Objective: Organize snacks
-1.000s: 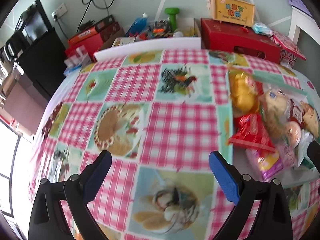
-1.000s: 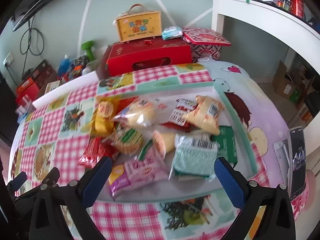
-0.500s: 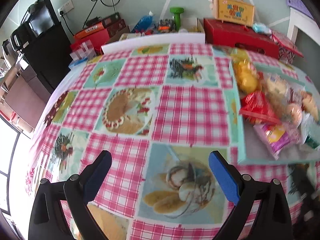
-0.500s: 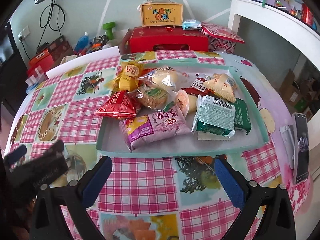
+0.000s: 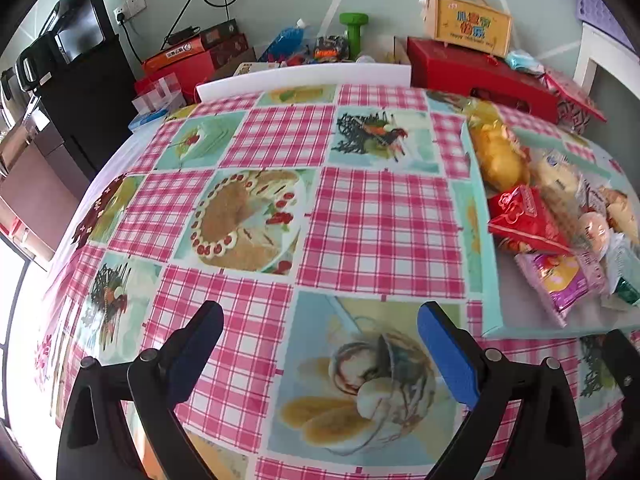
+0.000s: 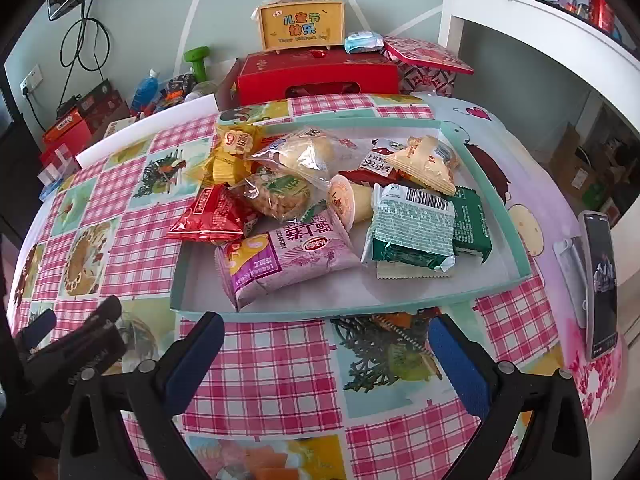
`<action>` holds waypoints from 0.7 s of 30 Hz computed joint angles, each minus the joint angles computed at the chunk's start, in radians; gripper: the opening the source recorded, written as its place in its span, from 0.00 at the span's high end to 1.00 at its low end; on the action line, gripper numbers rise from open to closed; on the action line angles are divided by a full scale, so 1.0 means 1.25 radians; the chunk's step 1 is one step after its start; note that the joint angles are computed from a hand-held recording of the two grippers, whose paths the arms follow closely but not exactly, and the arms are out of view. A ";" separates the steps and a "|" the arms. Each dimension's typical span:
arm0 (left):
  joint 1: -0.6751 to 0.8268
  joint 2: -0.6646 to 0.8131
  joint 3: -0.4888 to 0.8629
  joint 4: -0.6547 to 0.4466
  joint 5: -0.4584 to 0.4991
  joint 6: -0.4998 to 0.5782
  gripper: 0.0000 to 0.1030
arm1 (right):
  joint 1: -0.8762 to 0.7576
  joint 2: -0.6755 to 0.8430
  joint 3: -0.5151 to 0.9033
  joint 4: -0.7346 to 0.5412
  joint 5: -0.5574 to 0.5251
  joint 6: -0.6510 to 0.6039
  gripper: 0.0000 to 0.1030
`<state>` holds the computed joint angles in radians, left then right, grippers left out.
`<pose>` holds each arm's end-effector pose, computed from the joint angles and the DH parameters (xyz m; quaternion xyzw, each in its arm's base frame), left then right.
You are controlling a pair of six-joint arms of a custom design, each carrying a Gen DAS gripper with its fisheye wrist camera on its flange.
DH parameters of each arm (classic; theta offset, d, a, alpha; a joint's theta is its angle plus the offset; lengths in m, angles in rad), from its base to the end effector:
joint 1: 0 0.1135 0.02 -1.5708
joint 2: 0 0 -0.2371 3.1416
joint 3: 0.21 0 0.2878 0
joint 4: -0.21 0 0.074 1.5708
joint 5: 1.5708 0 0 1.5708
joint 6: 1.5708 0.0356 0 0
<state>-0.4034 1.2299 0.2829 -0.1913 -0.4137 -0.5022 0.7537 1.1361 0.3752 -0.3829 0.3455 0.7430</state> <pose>0.1882 -0.0648 0.0468 -0.0912 0.9525 0.0885 0.2766 0.1613 0.1348 0.0801 0.0313 0.9629 0.0189 0.2673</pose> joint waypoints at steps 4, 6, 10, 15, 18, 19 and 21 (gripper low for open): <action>0.000 -0.002 -0.002 0.006 0.009 0.002 0.05 | 0.003 0.001 -0.002 0.000 -0.001 0.001 0.00; 0.000 0.004 0.000 0.008 0.016 0.003 0.05 | 0.003 0.003 -0.003 -0.001 -0.002 -0.002 0.00; 0.000 0.012 0.003 0.006 0.021 0.001 0.05 | 0.002 0.006 -0.004 0.001 -0.006 -0.005 0.00; -0.001 0.055 0.019 0.011 0.032 0.004 0.05 | 0.001 0.006 -0.006 0.000 -0.006 -0.003 0.00; -0.001 0.069 0.024 0.012 0.036 0.007 0.05 | -0.004 0.011 -0.007 0.003 -0.009 -0.006 0.00; -0.002 0.072 0.025 0.012 0.035 0.006 0.05 | -0.004 0.010 -0.008 0.003 -0.009 -0.005 0.00; -0.002 0.082 0.029 0.012 0.038 0.006 0.05 | -0.004 0.007 -0.009 0.002 -0.009 -0.004 0.00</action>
